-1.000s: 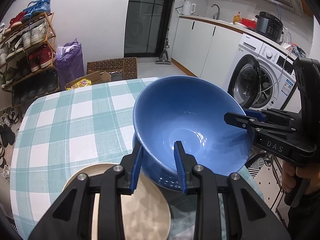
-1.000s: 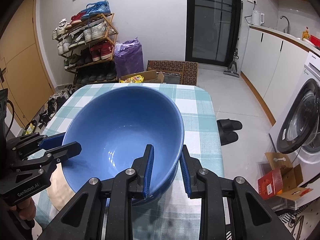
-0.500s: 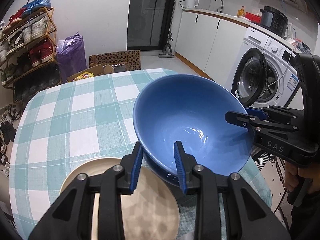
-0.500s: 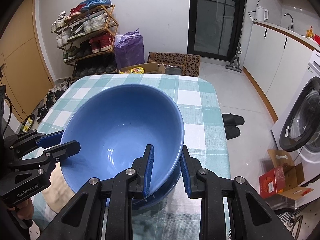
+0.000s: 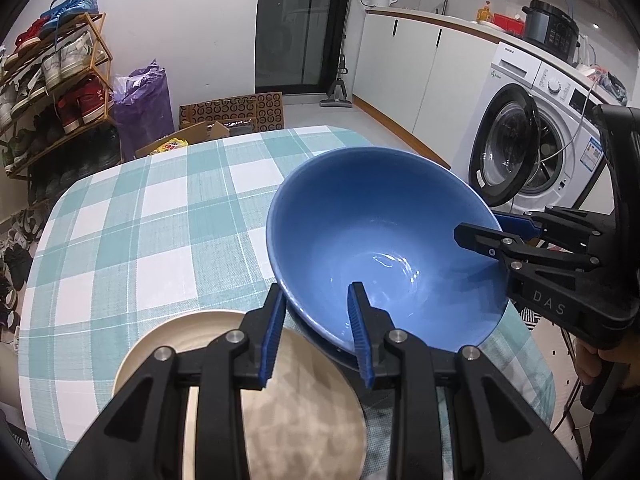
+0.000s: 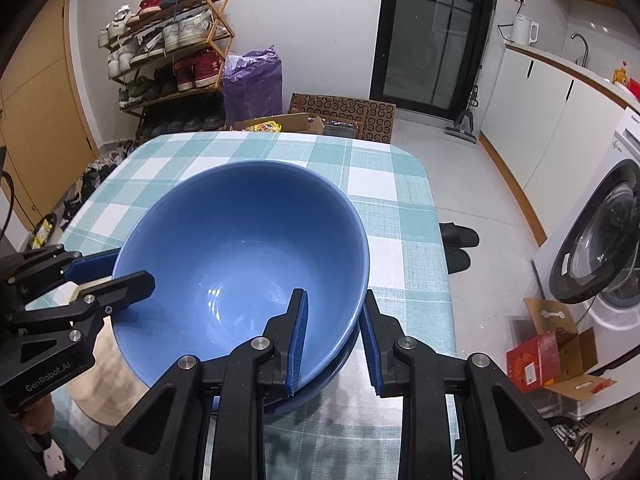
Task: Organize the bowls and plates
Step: 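Lower the large bowl with both grippers into the smaller blue bowl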
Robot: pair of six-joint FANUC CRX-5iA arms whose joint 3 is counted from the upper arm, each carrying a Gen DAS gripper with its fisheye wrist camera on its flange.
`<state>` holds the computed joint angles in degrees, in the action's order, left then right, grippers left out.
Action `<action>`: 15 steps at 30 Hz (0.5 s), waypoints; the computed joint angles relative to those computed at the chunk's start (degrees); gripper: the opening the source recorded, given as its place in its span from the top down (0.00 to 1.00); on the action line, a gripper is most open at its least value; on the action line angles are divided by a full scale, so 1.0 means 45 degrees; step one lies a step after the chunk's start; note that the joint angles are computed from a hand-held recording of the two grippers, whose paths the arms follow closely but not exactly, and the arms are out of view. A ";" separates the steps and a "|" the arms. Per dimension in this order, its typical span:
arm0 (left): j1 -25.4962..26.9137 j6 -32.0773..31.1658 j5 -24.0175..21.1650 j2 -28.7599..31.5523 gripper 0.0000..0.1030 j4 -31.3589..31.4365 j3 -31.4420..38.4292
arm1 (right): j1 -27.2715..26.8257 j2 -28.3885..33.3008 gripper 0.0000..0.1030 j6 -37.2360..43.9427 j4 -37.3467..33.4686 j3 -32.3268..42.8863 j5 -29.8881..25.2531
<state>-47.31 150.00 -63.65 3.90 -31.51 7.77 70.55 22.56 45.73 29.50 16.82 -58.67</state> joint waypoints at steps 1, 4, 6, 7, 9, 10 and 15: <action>-0.0002 -0.0006 -0.0027 0.0027 0.71 -0.0004 0.0013 | 0.0016 0.0047 0.74 0.0003 0.0030 0.0013 -0.0032; 0.0003 -0.0058 -0.0064 0.0091 0.71 0.0020 0.0035 | 0.0060 0.0081 0.74 -0.0031 0.0144 -0.0044 -0.0097; -0.0077 -0.0079 -0.0208 0.0175 0.71 -0.0111 0.0126 | 0.0091 0.0075 0.74 -0.0059 0.0270 -0.0151 -0.0131; -0.0137 -0.0079 -0.0318 0.0233 0.71 -0.0214 0.0202 | 0.0131 0.0113 0.74 -0.0063 0.0402 -0.0179 -0.0166; -0.0187 -0.0094 -0.0449 0.0306 0.71 -0.0311 0.0276 | 0.0161 0.0097 0.74 -0.0057 0.0520 -0.0270 -0.0213; -0.0176 -0.0116 -0.0461 0.0324 0.71 -0.0302 0.0277 | 0.0186 0.0140 0.74 -0.0045 0.0583 -0.0265 -0.0268; -0.0196 -0.0223 -0.0563 0.0411 0.71 -0.0360 0.0324 | 0.0208 0.0136 0.74 -0.0007 0.0557 -0.0349 -0.0309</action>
<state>-48.20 148.99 -66.18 5.75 -33.13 9.23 71.49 23.17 45.70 32.00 15.25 -60.06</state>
